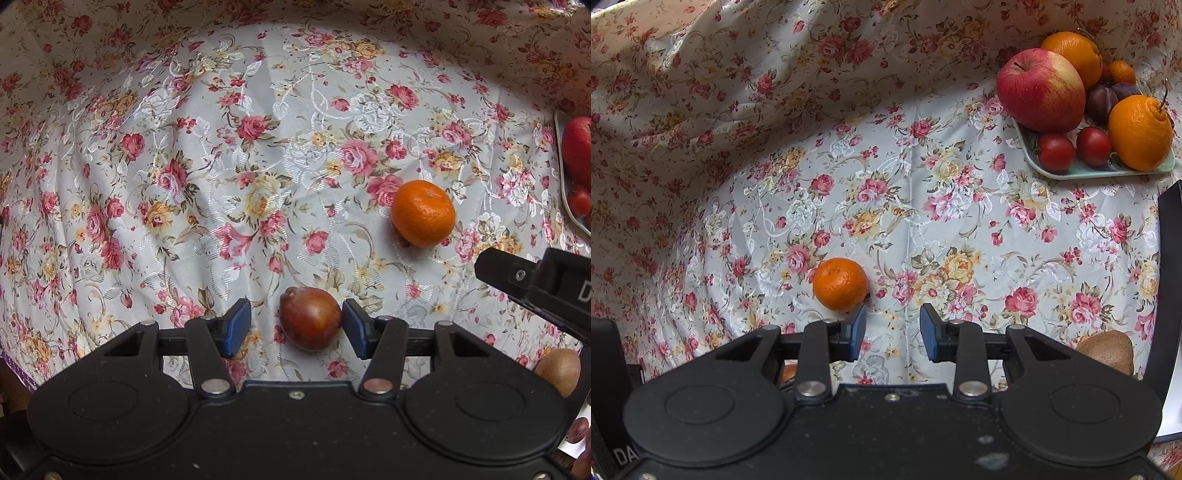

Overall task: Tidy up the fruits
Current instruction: 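Grasp a mandarin with the right tool while the left tool reaches a dark red fruit, then close the left tool on the dark red round fruit while the right tool holds the mandarin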

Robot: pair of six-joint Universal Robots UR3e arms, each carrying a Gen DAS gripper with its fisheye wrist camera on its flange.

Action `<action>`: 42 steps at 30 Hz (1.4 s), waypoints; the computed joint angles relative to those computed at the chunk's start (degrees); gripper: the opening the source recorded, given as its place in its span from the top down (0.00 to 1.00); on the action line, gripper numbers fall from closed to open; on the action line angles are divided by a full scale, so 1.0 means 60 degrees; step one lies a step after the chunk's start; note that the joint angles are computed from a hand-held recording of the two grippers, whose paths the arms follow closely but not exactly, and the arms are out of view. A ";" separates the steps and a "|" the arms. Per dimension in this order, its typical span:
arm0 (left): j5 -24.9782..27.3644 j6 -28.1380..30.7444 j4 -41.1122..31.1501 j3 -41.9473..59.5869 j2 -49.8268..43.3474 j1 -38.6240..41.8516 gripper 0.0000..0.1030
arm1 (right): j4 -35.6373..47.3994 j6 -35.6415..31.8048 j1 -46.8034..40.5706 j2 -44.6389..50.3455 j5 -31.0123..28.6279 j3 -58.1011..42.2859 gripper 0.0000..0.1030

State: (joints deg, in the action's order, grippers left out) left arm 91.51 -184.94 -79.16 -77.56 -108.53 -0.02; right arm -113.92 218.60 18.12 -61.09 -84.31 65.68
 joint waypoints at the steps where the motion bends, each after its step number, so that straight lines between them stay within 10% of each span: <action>1: -0.0010 -0.0014 0.0023 -0.0032 0.0034 0.0086 0.42 | 0.0029 0.0029 0.0006 0.0043 0.0025 -0.0056 0.67; 42: -0.1197 0.1945 -0.0399 -0.0806 0.0862 0.3230 0.39 | -0.0057 0.1260 0.0995 0.2926 -0.0811 -0.3113 0.55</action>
